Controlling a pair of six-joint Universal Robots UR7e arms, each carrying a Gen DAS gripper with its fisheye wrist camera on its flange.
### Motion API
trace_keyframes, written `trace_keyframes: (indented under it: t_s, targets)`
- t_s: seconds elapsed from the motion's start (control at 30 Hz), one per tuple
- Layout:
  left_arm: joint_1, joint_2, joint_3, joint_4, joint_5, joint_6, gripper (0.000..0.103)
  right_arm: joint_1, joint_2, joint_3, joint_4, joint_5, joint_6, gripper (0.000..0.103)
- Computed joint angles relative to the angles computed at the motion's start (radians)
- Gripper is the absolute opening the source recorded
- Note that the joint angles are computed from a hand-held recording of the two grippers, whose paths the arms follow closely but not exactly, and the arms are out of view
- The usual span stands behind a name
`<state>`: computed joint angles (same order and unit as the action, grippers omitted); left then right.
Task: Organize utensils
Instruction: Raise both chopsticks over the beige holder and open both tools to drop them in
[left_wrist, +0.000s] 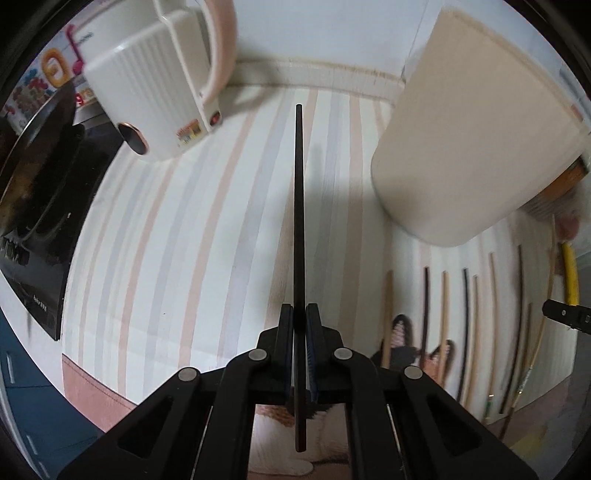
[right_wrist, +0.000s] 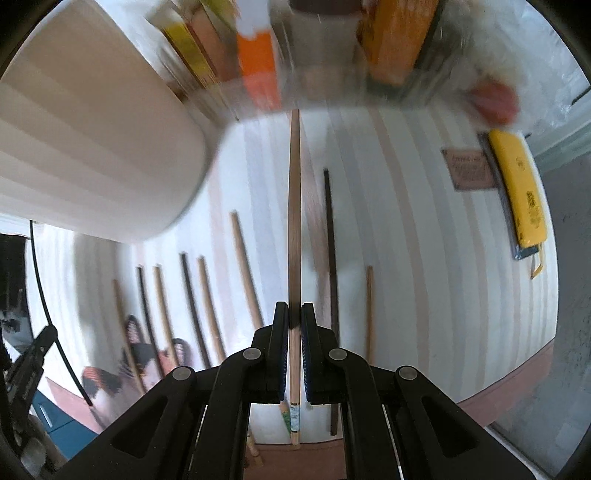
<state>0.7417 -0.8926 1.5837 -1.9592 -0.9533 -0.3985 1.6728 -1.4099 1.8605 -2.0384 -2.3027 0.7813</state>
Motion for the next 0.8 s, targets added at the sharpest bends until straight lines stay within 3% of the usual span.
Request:
trace_keyframes:
  t_s: [0.23, 0.53, 0.8]
  targets:
    - [-0.024, -0.003, -0.044, -0.082, -0.04, 0.01, 0.004, 0.076, -0.022, -0.048, -0.024, -0.014, -0.036, 0.007]
    - [-0.042, 0.003, -0.15, -0.175, -0.098, 0.057, 0.004, 0.155, -0.019, -0.167, -0.083, 0.02, -0.113, 0.007]
    - [-0.062, 0.119, -0.374, -0.254, -0.134, 0.128, 0.004, 0.195, 0.05, -0.316, -0.188, -0.019, -0.22, 0.007]
